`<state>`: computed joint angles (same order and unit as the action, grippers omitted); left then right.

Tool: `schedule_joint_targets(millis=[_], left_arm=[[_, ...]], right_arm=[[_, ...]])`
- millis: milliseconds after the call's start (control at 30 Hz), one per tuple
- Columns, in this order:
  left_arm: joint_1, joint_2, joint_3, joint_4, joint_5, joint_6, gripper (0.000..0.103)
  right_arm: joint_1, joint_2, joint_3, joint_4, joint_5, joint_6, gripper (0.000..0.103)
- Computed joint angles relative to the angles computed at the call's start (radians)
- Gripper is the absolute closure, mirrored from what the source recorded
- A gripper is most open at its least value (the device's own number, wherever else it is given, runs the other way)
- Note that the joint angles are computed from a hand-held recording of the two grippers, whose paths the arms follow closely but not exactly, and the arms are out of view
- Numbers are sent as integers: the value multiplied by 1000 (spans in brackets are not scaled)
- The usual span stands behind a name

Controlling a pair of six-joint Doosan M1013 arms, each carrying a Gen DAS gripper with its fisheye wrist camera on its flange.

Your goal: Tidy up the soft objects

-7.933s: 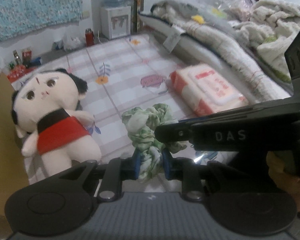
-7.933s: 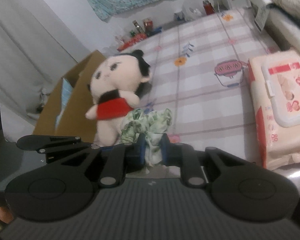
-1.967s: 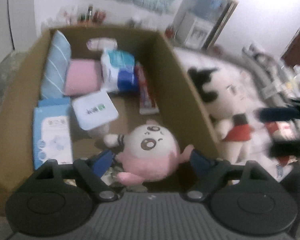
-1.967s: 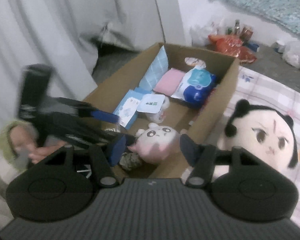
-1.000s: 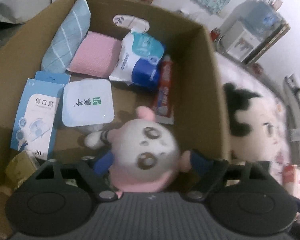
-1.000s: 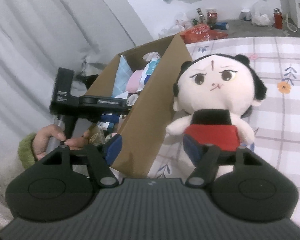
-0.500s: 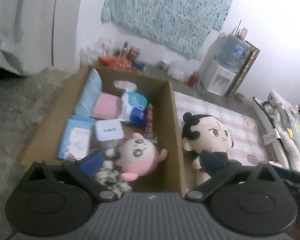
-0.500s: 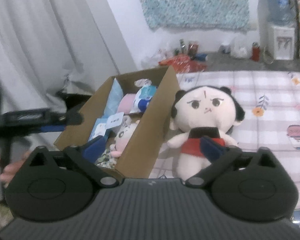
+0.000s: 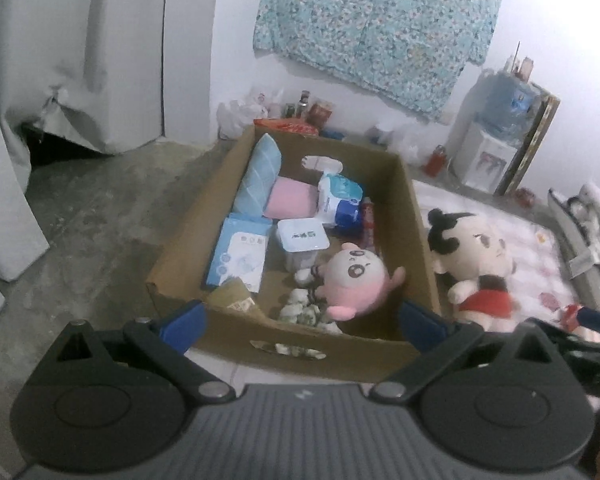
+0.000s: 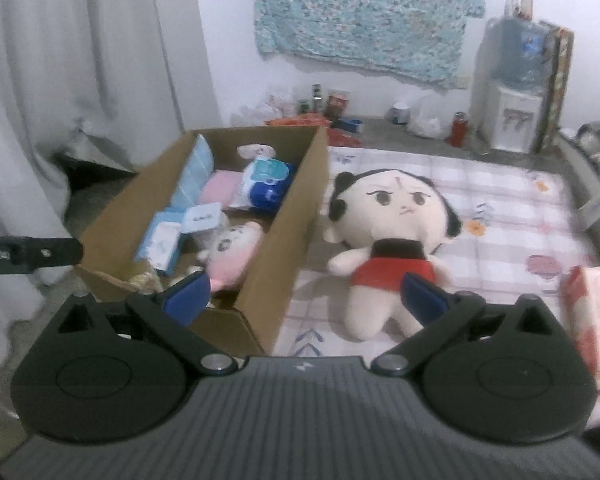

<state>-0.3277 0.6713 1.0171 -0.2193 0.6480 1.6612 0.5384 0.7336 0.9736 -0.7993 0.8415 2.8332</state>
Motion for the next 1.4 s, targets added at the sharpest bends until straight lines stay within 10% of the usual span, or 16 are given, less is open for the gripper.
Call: schedule_joint_targets(millis=[200,733,900,1400], left_arm=[[40,-33,87,-392,-107,238,0],[-39,-35,88,292,-114,-171,0],[-42,-22,70,252,-73,-14,0],[-38,27,-17,312,97,-85,0]], right_arm=[[24,37,-76,-65,92,-9,1],[32,47,-104,-55,103,-21,1],[27,46,-103,-5,92,-38,1],[6,62,-107,207,17,-76,1]])
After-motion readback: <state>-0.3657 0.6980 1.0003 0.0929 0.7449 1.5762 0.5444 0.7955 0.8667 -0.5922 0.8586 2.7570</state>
